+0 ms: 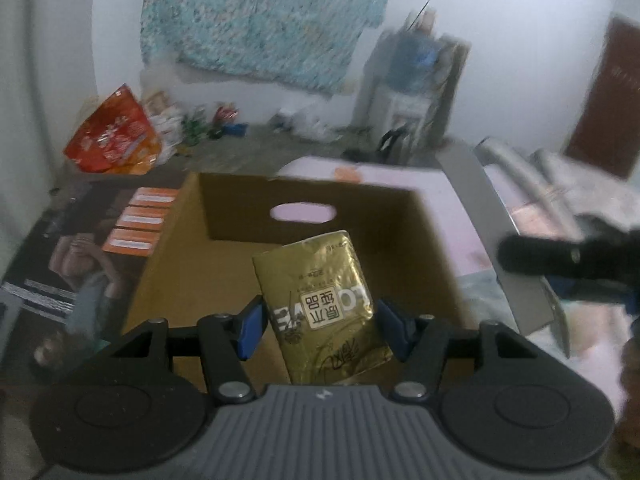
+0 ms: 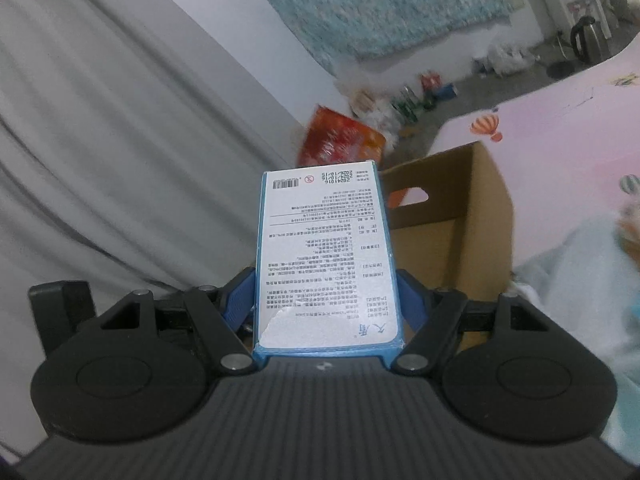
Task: Organize soft objects
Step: 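Carry the gold pack and blue box into the cardboard box with both tools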
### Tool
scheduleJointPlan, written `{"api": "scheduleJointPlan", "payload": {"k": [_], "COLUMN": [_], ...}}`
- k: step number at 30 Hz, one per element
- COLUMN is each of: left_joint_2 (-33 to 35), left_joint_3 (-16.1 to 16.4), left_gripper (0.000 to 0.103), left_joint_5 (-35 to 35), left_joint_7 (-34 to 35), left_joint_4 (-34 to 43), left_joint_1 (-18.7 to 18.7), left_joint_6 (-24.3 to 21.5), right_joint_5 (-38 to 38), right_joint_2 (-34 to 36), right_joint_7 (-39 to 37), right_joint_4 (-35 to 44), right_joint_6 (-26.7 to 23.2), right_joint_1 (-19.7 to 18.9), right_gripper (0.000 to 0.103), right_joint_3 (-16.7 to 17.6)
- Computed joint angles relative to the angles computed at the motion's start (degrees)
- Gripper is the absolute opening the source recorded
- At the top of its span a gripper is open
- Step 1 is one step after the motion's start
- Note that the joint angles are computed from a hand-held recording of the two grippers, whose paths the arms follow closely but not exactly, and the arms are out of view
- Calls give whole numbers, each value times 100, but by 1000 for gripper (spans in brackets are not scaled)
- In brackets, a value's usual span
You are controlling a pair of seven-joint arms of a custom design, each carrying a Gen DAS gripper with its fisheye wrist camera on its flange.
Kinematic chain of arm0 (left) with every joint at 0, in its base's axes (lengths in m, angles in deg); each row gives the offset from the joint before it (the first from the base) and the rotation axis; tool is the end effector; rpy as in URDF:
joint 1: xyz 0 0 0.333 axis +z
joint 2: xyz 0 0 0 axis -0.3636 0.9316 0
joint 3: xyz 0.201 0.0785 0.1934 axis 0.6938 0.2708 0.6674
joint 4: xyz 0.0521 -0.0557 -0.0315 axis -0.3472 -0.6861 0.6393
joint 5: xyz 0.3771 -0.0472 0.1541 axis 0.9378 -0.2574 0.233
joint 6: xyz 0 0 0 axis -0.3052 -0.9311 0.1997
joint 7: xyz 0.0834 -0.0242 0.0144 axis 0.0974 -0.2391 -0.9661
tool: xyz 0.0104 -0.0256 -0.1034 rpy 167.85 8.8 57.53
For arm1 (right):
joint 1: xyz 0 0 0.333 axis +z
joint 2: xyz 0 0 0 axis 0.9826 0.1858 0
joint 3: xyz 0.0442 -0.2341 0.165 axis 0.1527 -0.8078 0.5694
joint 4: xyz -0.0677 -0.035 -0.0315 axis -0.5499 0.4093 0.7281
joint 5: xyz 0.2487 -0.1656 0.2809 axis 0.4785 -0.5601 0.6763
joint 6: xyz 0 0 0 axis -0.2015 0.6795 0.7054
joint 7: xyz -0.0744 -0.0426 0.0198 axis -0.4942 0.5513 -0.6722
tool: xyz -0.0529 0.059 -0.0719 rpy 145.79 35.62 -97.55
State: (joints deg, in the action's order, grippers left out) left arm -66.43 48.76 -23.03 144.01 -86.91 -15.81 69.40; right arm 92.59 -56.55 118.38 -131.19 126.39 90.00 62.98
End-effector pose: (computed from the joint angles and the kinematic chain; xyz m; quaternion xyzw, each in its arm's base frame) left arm 0.5277 -0.0560 0.5469 -0.7166 0.5869 -0.2799 0.2524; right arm 0.5942 0.1489 0.5487 -0.6957 0.4963 0.1107 0.5074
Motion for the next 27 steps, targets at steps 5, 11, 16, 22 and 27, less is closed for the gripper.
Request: {"api": "scheduleJointPlan", "payload": {"k": [5,11,16,22,27], "left_joint_2": [844,1607,2061,2575,2698], "left_joint_3": [-14,296,434,628,766], "left_gripper": [61,61,61,63,74], "left_joint_5": [845,965,1547,2279,2948], "left_joint_7": [-227,-19,-230,-522,-886], "left_joint_4": [847,1693,2141,2688,2758], "left_joint_1": [211,-67,-289,-570,-752], "left_joint_6": [-580,-1271,-1580,-1820,-1876], "right_joint_5": [-1277,-2564,-3327,-3662,-3790], "right_joint_2": [1027,1757,2223,2539,2946], "right_joint_7": [1480,2807,3611,3915,4054], "right_joint_4": [1229,1961,2454,2759,3164], "right_joint_6": [330,424,372,251,53], "right_joint_1": [281,408,440,342,281], "right_gripper": [72,72,72,73,73], "right_joint_3": [378,690,819,962,1039]}}
